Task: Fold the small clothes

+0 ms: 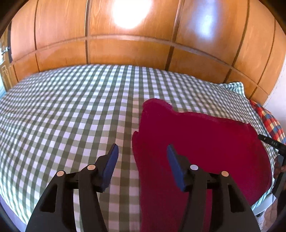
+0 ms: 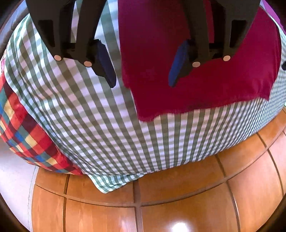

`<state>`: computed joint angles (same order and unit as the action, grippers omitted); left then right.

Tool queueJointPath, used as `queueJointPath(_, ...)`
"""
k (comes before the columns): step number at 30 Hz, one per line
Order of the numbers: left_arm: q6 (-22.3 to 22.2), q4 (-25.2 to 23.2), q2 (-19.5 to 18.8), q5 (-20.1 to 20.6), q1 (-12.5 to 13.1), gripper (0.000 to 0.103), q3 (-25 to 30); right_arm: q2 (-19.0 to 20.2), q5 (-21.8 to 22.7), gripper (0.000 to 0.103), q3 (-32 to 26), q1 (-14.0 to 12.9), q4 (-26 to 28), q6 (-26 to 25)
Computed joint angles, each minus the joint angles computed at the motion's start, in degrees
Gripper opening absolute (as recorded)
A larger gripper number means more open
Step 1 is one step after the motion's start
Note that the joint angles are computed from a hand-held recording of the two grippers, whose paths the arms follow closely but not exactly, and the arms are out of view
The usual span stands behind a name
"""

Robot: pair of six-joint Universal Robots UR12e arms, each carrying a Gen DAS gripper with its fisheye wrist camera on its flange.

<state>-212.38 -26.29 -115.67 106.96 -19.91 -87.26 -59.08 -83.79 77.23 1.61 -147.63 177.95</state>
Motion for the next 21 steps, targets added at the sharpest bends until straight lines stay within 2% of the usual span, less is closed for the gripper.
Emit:
queueJointPath(2, -0.48, -0.56, -0.33, -1.90, 0.73, 0.055, 0.28, 1.17, -0.99, 0.058, -1.86, 0.19, 0.46, -0.58)
queueJointPath(4, -0.40, -0.41, -0.66, -3.91, 1.28, 0.055, 0.45, 2.31, -1.81, 0.051, -3.70, 0.31, 1.85, -1.31)
queueJointPath(5, -0.69, -0.48, -0.95, -5.30, 1.66, 0.052, 0.67, 3.06, -2.32, 0.040, -4.93, 0.42, 3.29, -1.84)
queueJointPath(6, -0.96, -0.60, -1.14, -6.43, 1.94, 0.047, 0.81, 3.56, -2.46, 0.019, -5.73, 0.45, 4.50, -2.45)
queueJointPath(7, -1.09, -0.64, -1.42, -8.07, 2.28, 0.043, 1.05, 4.03, -2.54, 0.009, -6.55, 0.51, 5.90, -3.45)
queueJointPath(8, -1.07, -0.57, -1.65, -9.24, 2.47, 0.030, 1.20, 4.35, -3.70, 0.004, -7.03, 0.79, 6.33, -4.68)
queueJointPath(9, -0.83, -0.66, -1.89, -10.25, 2.63, 0.016, 1.38, 4.33, -4.09, 0.004, -6.98, 0.89, 5.84, -5.20)
queueJointPath(10, -0.32, -0.95, -2.14, -10.13, 2.58, 0.009, 1.68, 4.01, -3.69, 0.003, -6.64, 0.82, 4.72, -5.18)
queueJointPath(11, -0.20, -0.39, -2.19, -9.58, 2.45, 0.008, 1.68, 3.72, -3.30, 0.003, -6.30, 0.73, 3.64, -4.78)
queueJointPath(14, -1.57, 5.40, -1.56, -8.09, 2.24, 0.007, 0.05, 2.89, -1.31, 0.003, -5.58, 0.07, -0.36, -2.14)
queueJointPath(16, -2.24, 5.57, -1.56, -7.45, 2.40, 0.007, 0.12, 3.57, -2.52, 0.003, -6.57, 0.25, -0.52, -1.73)
queueJointPath(18, -3.01, 2.11, -2.40, -5.89, 2.33, 0.007, 1.51, 4.70, -3.71, 0.003, -8.12, 0.63, 1.50, -0.95)
queueJointPath(21, -3.64, -3.33, -4.03, -6.42, 2.60, 0.007, 3.71, 7.12, -6.77, 0.003, -10.60, 1.40, 6.39, -0.82)
